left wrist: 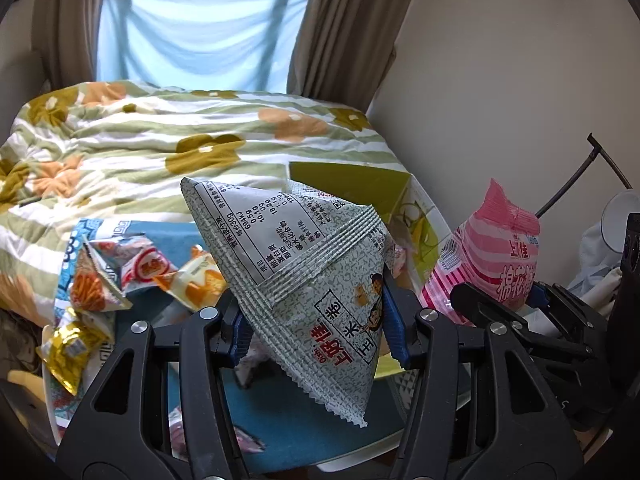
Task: Organize snacks
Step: 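Carry the white triangular bag into the box and release it with the left gripper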
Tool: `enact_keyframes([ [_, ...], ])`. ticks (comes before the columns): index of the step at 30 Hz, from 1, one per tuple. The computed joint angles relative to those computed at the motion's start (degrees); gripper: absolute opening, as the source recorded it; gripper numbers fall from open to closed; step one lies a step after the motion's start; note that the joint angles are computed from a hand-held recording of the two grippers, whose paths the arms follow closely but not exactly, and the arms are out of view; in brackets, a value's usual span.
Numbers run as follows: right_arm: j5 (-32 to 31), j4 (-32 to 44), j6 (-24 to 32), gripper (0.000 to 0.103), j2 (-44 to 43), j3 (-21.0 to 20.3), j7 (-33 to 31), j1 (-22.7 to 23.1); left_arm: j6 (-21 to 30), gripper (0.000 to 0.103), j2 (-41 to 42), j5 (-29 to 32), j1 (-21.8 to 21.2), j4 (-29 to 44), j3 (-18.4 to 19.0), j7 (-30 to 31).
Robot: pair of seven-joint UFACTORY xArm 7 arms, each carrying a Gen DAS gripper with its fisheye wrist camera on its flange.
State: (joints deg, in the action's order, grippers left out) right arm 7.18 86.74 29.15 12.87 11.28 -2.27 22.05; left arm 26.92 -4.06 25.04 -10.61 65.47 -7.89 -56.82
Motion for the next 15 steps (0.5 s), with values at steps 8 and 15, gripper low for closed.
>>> enact_keyframes([
  [8,7.05,8.0,6.78,0.064,5.96,-0.12,-11.73,-6.67,7.41,0.05,17.41,1.53,-7.17,18.6,1.66,-3.95],
  [15,9.73,16.31,14.8,0.064,12.37,-0.22,-17.5,-9.48,11.76,0.051,25.56,-4.54,-10.67,25.15,4.75,-1.77],
])
